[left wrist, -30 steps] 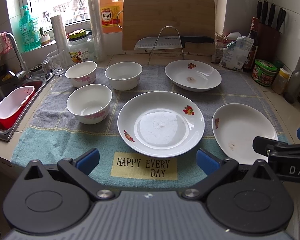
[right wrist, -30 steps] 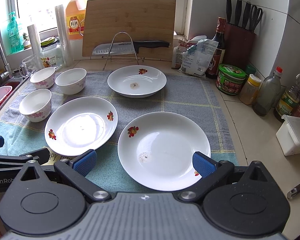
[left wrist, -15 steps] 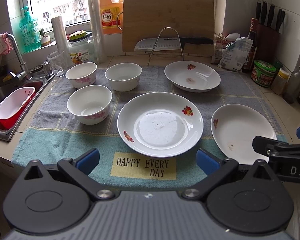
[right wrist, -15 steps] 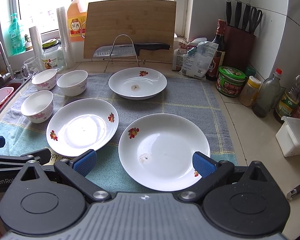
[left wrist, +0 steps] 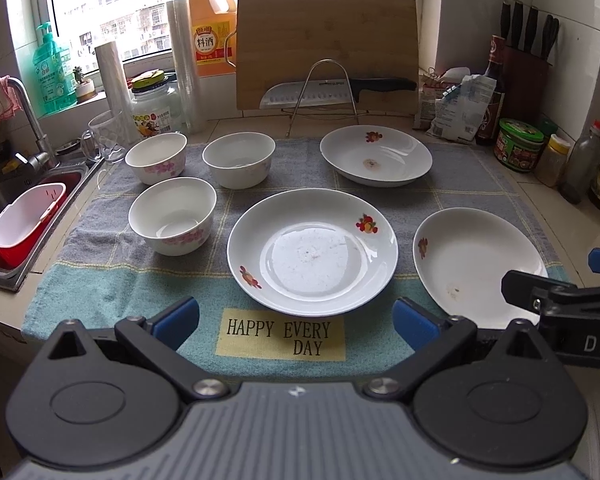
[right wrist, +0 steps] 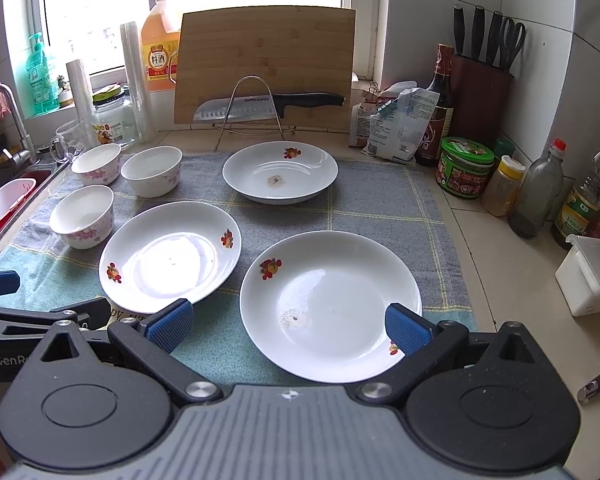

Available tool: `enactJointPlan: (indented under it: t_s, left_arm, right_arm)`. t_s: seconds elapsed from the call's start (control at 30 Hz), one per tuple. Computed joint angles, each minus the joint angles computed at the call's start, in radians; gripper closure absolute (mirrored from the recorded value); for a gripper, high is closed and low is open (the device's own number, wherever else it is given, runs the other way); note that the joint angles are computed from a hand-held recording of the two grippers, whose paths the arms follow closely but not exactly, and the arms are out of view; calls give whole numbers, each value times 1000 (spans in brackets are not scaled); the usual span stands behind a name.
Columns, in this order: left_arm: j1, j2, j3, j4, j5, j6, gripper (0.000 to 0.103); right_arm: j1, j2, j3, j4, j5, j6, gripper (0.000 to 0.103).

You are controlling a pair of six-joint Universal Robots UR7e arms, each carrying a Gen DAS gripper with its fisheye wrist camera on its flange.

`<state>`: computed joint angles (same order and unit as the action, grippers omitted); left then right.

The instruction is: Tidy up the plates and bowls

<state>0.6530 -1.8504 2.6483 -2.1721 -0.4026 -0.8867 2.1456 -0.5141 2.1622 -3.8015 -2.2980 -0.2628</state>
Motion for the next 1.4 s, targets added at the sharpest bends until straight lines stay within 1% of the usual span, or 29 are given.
enactJointPlan:
  t_s: [0.1, 0.17, 0.27, 0.4, 0.5, 0.67, 0.77, 0.83, 0.9, 0.97, 1.07, 1.17, 1.27, 1.3, 1.4]
  left_arm:
    - [-4, 0, 7, -39, -5, 26, 1]
    - [-6, -1, 19, -96, -10, 60, 1]
    - [-15, -1, 37, -170, 5, 86, 1]
    - [4, 24, 43, -275, -8, 139, 1]
    - [18, 52, 56, -378, -22, 204, 1]
    - [34, 106, 72, -504, -23, 256, 1]
    - [31, 142, 83, -555, 10, 243, 1]
    - [33, 166, 88, -608, 21, 269, 1]
    - [43, 175, 78, -615, 11, 290, 1]
    - [58, 188, 73, -666, -22, 326, 1]
    - [81, 203, 54, -656, -56, 324, 1]
    - [103, 220, 42, -664, -89, 314, 1]
    - [112, 235, 40, -695, -89, 310, 1]
    - [114, 243, 40, -708, -83, 321, 1]
    - [111, 264, 36, -717, -55, 338, 1]
  right_arm:
    - [-6, -2, 12, -31, 20, -22, 0]
    - [-12, -3, 20, -51, 34, -39, 0]
    - [-22, -9, 31, -71, 55, -50, 0]
    - [-38, -6, 43, -125, 82, -108, 0]
    - [-59, -5, 58, -168, 108, -159, 0]
    - [-111, -4, 83, -201, 129, -226, 0]
    - [-146, -1, 103, -218, 150, -272, 0]
    - [-168, 2, 116, -227, 160, -300, 0]
    - [-188, 9, 126, -238, 169, -319, 0]
    - [-212, 12, 138, -249, 192, -334, 0]
    - [-248, 20, 147, -256, 227, -352, 0]
    - [-275, 36, 143, -259, 241, -376, 0]
    - [-288, 70, 119, -269, 213, -412, 0]
    - [-296, 78, 114, -270, 217, -422, 0]
    - [-322, 86, 102, -245, 235, -418, 0]
